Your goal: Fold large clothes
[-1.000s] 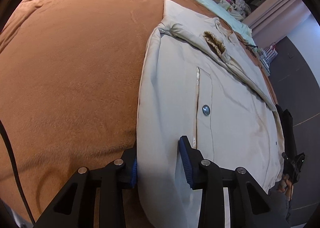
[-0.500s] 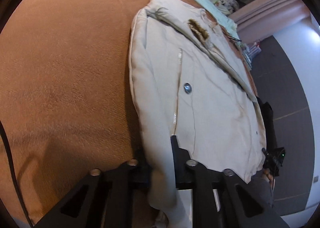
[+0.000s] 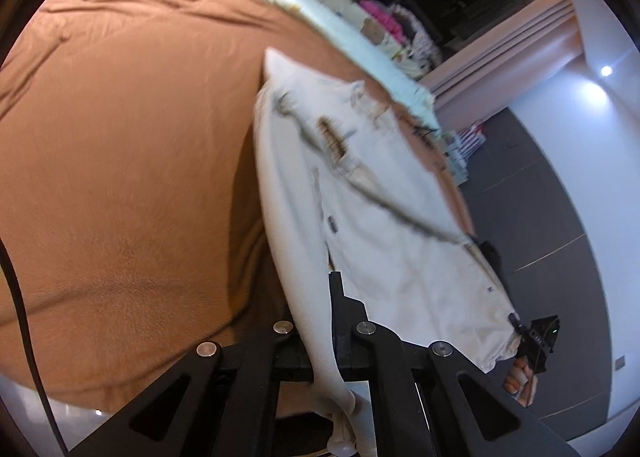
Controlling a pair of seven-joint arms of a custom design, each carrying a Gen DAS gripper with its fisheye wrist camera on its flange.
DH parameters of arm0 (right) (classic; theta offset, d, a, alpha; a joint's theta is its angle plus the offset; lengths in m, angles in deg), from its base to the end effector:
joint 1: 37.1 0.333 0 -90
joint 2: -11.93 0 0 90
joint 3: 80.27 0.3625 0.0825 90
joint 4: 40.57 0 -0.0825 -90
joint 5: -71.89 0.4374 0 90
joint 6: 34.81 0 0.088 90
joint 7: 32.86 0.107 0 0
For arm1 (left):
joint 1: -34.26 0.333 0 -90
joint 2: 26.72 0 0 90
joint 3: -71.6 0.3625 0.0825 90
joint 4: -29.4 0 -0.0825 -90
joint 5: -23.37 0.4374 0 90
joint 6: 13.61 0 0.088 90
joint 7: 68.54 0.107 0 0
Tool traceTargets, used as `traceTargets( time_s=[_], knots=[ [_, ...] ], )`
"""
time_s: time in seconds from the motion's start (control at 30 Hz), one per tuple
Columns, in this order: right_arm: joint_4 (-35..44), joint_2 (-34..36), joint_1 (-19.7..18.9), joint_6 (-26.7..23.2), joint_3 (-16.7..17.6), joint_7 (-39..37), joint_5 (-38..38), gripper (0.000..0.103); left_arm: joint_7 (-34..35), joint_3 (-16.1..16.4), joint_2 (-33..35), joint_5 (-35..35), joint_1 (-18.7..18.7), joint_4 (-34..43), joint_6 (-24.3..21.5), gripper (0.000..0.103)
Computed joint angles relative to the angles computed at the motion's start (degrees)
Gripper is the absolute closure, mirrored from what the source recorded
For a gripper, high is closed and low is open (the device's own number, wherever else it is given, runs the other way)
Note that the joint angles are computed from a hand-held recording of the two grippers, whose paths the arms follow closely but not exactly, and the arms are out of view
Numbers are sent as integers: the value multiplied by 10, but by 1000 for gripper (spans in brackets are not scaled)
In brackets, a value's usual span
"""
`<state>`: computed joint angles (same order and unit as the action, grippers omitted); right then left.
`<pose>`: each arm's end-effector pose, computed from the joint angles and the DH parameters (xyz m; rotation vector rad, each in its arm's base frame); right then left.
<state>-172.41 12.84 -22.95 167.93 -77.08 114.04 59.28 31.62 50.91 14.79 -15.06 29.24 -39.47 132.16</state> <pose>0.5592 0.2024 0.5018 -1.0454 1.6277 -0.2377 0.8266 -0.2731 0.4592 1.8422 -1.8612 1.3153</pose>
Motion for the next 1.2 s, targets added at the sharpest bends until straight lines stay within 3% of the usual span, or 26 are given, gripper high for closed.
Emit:
traceTargets(
  time_s=[0.23, 0.43, 0.6, 0.73, 0.83, 0.93, 1.0, 1.2],
  knots=[
    [-61, -86, 11, 8, 44, -119, 124, 102, 89, -34, -119, -101, 53, -131, 47, 101],
    [-134, -165, -6, 23, 118, -183, 219, 102, 181, -33, -230, -219, 71, -248, 62, 101],
    [-185, -208, 5, 40, 122, -165, 211, 102, 216, -8, -289, -277, 61, -306, 50, 101],
    [-215, -227, 13, 61, 108, -144, 188, 102, 255, 16, -345, -332, 49, -363, 44, 100],
    [-218, -221, 18, 72, 90, -133, 162, 102, 248, 36, -361, -331, 29, -376, 46, 100],
    [-211, -209, 25, 80, 62, -114, 128, 102, 228, 58, -361, -309, 7, -369, 43, 100],
    [-198, -202, 17, 77, 64, -115, 128, 102, 216, 68, -349, -291, -5, -348, 41, 100],
    [-146, -163, -2, 61, 51, -114, 123, 102, 181, 70, -283, -243, -10, -254, 34, 100]
  ],
)
